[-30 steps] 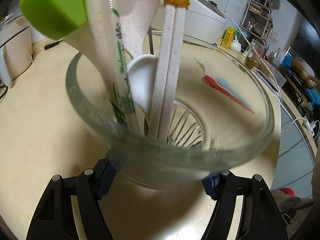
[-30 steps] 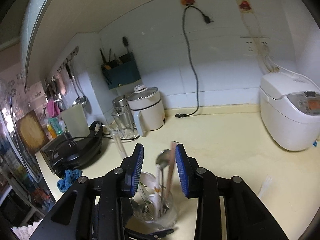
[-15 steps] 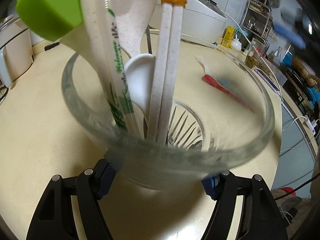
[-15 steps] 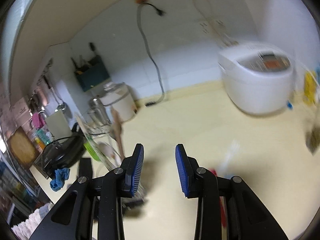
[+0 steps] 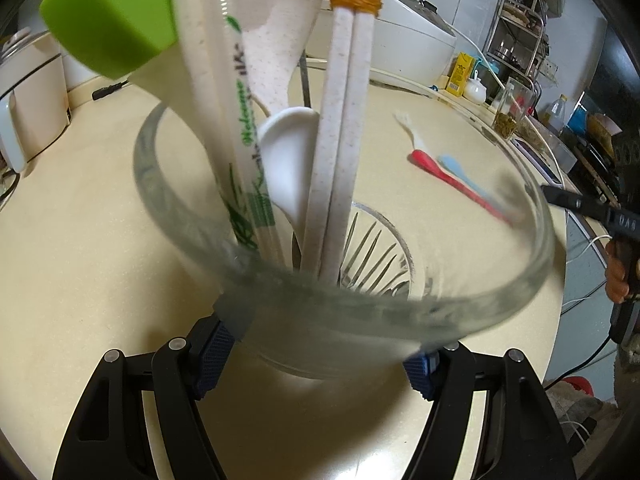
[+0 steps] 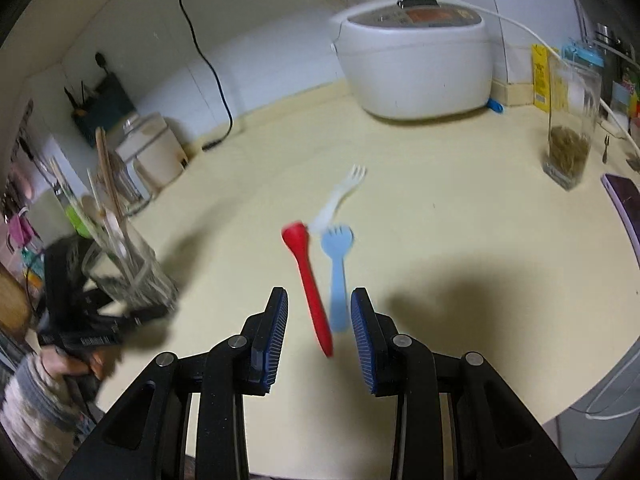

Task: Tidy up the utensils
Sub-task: 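Move the right tool back to the pile over the red spoon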

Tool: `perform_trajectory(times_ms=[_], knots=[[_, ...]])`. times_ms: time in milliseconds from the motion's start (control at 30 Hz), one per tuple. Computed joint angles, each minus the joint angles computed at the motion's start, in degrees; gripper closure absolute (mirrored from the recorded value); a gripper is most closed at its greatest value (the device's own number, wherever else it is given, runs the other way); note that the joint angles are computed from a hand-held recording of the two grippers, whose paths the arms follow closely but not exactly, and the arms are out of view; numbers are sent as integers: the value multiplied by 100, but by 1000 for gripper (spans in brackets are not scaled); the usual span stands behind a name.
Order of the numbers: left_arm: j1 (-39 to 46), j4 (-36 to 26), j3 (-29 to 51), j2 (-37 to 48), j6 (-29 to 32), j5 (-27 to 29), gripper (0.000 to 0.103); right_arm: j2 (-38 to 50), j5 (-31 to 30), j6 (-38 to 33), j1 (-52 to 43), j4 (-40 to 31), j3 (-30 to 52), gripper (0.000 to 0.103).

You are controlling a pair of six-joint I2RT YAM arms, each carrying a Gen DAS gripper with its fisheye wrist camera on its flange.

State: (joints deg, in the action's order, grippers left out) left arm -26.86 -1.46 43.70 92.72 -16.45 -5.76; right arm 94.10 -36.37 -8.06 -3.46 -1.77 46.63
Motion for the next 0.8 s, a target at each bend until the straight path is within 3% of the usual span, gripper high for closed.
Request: perform_trajectory(times_ms=[267, 467, 800], knots=[[-53, -60, 40, 24, 12, -101, 28, -34, 497, -409, 577, 90, -169, 70], [-18, 6, 2, 5, -28, -13, 28, 293, 1246, -409, 1166, 221, 322, 70], [34, 49, -102, -93, -29, 66, 28, 1311, 1803, -552, 1741, 6, 1478, 71]])
